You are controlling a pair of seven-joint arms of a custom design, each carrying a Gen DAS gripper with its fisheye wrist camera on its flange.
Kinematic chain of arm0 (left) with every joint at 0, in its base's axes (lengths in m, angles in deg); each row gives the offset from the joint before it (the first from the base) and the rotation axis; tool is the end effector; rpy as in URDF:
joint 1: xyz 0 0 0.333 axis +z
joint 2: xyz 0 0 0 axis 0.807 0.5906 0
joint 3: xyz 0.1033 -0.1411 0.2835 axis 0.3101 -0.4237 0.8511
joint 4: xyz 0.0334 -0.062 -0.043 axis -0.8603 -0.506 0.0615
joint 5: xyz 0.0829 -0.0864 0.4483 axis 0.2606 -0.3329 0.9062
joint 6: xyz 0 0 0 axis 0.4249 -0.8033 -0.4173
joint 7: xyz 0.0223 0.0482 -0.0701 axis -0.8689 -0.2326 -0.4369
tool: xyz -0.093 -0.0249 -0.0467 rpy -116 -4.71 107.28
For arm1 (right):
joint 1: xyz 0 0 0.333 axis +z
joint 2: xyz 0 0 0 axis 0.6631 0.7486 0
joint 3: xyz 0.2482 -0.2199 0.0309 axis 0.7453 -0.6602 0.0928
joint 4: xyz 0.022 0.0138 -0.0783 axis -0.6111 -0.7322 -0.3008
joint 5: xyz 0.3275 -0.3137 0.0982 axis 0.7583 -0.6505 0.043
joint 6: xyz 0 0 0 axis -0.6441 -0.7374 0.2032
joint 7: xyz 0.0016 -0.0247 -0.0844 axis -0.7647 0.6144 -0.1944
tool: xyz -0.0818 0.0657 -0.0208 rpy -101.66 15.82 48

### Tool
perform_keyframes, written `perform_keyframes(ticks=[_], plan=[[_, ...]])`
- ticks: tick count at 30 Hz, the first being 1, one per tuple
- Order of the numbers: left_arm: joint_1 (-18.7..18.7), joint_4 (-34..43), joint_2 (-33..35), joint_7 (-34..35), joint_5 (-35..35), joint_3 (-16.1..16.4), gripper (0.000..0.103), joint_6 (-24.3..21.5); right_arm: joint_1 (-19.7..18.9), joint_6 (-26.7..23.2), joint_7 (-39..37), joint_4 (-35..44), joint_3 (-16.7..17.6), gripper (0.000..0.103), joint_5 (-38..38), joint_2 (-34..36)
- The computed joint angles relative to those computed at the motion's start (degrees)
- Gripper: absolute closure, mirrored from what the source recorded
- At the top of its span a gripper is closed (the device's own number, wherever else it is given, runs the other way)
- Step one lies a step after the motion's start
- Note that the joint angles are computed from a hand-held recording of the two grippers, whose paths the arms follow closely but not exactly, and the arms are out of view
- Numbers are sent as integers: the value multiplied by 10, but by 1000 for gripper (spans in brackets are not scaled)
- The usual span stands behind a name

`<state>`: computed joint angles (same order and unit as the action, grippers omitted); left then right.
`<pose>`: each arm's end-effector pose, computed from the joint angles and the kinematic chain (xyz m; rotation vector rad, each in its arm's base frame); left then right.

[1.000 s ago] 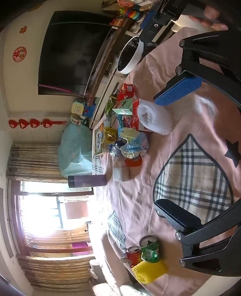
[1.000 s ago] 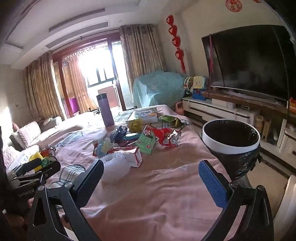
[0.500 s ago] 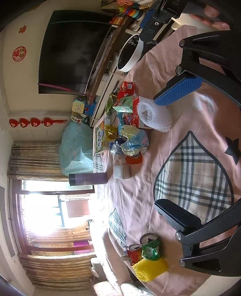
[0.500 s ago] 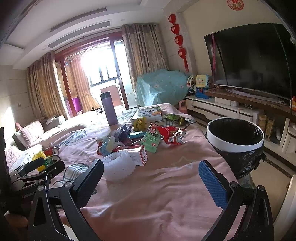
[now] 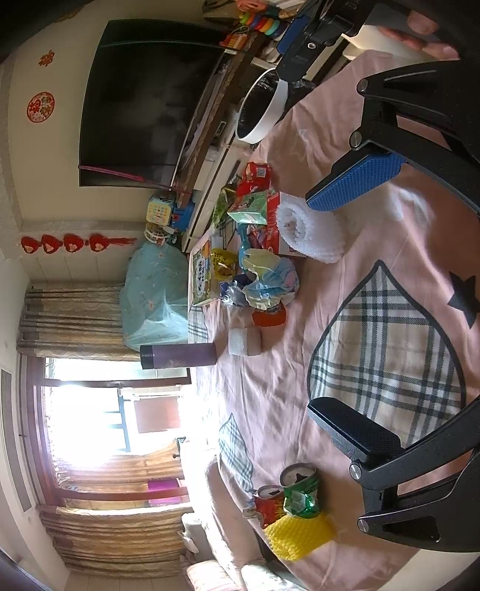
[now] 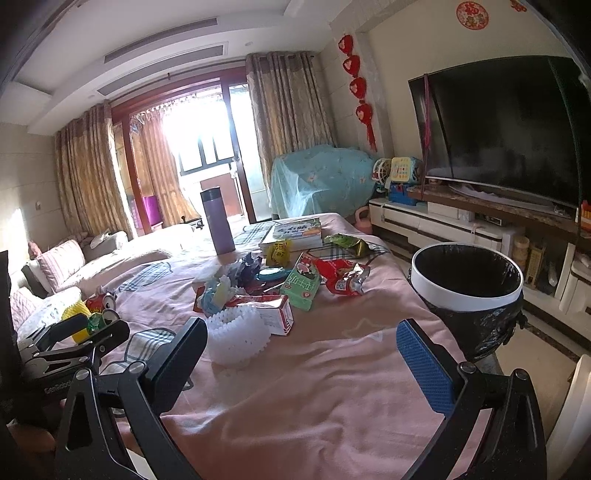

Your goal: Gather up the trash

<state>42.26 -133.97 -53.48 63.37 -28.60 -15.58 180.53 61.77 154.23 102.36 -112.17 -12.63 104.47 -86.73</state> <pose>0.4603 -0.2888 0.5649 -1.8290 1.0267 -0.6553 0.6060 0.2288 0.5277 -1.8163 0.9642 -0.4092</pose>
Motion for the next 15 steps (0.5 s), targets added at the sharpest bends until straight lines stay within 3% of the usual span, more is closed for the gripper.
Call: perform_keyframes(ticks=[15], plan=[[0, 1, -2, 0, -2, 0, 0, -1, -1, -1, -1, 0, 0, 0, 1, 0]])
